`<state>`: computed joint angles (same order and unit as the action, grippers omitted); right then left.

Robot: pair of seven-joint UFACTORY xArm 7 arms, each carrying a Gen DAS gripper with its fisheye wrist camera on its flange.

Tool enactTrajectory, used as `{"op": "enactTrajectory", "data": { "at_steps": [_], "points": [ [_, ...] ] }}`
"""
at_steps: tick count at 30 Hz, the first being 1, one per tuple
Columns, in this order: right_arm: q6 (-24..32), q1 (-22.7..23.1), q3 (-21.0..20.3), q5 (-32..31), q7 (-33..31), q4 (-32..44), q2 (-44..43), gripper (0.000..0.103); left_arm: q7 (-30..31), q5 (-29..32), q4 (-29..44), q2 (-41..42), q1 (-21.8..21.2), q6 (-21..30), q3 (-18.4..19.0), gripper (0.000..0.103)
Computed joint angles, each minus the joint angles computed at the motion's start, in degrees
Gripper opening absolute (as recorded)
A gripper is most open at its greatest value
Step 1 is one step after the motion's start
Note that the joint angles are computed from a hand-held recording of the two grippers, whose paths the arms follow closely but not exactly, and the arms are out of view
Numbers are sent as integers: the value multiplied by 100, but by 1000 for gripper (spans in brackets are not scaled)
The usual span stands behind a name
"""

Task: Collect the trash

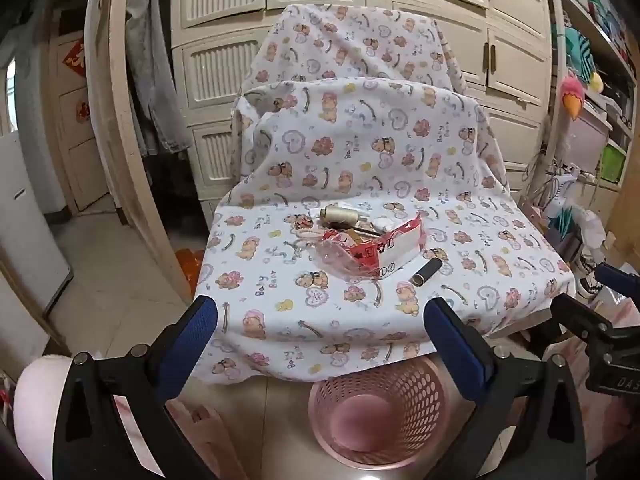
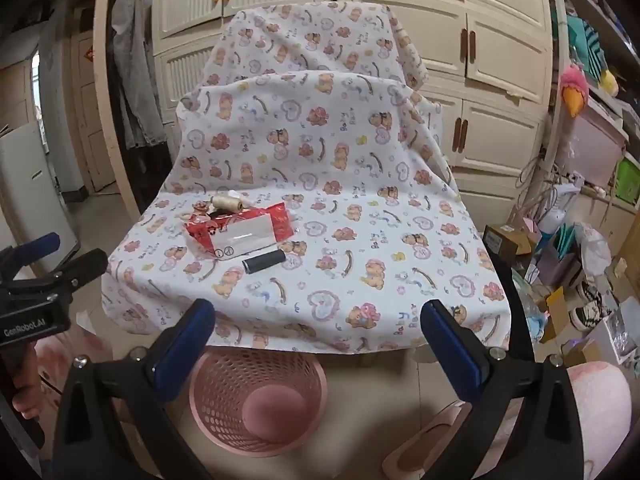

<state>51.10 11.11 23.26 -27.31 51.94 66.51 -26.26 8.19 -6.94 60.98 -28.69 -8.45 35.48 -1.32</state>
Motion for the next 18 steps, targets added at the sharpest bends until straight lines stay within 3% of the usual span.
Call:
{"op": "enactTrajectory", "data": {
  "at_steps": [4,7,10,18],
  "points": [
    [21,7,64,-38,101,21,13,103,-375,262,81,96,234,126,-146,102],
    [107,-36,101,-84,237,69,15,102,-533,392,-6,52,306,-46,-176,102],
    [55,-31,82,-119,271,103,21,103,-322,137,-66,-1,84,-59,44,102],
    [161,99,7,-1,142,27,73,103,-248,60,31,34,103,84,84,102]
  ]
}}
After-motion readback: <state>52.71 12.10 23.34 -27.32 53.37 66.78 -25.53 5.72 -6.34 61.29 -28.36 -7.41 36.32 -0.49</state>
